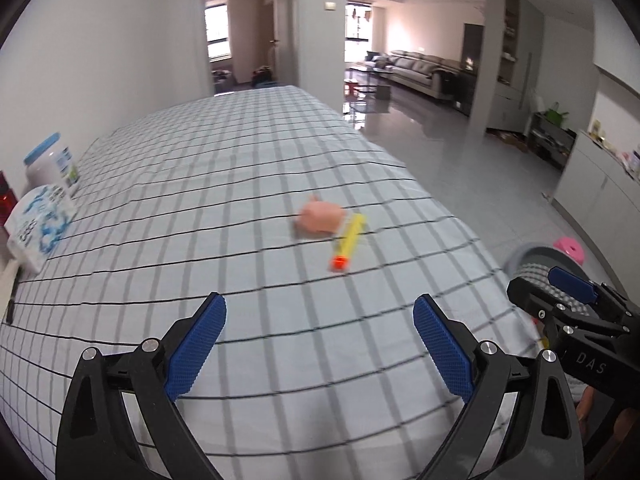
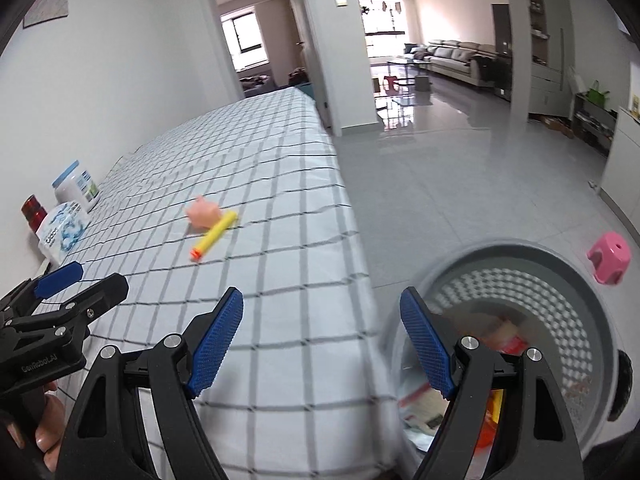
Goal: Collect trash
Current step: 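Move both grippers back over the bed toward the pig and dart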
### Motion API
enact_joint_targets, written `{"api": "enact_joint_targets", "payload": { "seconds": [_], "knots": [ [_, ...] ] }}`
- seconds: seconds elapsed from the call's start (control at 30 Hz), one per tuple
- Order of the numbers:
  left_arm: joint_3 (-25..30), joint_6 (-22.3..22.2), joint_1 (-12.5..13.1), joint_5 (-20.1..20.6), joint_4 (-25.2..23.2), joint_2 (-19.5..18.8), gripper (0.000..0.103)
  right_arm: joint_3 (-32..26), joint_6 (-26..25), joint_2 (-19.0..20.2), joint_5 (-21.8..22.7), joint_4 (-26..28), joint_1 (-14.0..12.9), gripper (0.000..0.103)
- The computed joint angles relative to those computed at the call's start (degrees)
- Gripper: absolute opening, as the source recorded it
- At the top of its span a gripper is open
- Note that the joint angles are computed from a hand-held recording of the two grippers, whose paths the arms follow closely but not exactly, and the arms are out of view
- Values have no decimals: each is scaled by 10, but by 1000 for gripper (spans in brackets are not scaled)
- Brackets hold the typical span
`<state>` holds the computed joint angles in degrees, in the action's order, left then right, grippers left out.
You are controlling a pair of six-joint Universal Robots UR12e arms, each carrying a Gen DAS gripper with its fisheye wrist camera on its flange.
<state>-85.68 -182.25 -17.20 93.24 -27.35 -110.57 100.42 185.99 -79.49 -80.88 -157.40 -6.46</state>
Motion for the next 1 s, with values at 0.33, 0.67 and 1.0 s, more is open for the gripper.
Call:
{"api": "enact_joint_targets", "payload": {
  "seconds": [0.33,0.67,1.0],
  "knots": [
    [7,0,28,11,0,-1,93,-71,-19,48,-1,37,38,77],
    [10,-11,48,21,-1,-13,93,-123,-19,87,-24,69,64,77],
    [7,-12,57,15,4,-19,93,-167,-2,118,-60,131,75,77]
  ]
}}
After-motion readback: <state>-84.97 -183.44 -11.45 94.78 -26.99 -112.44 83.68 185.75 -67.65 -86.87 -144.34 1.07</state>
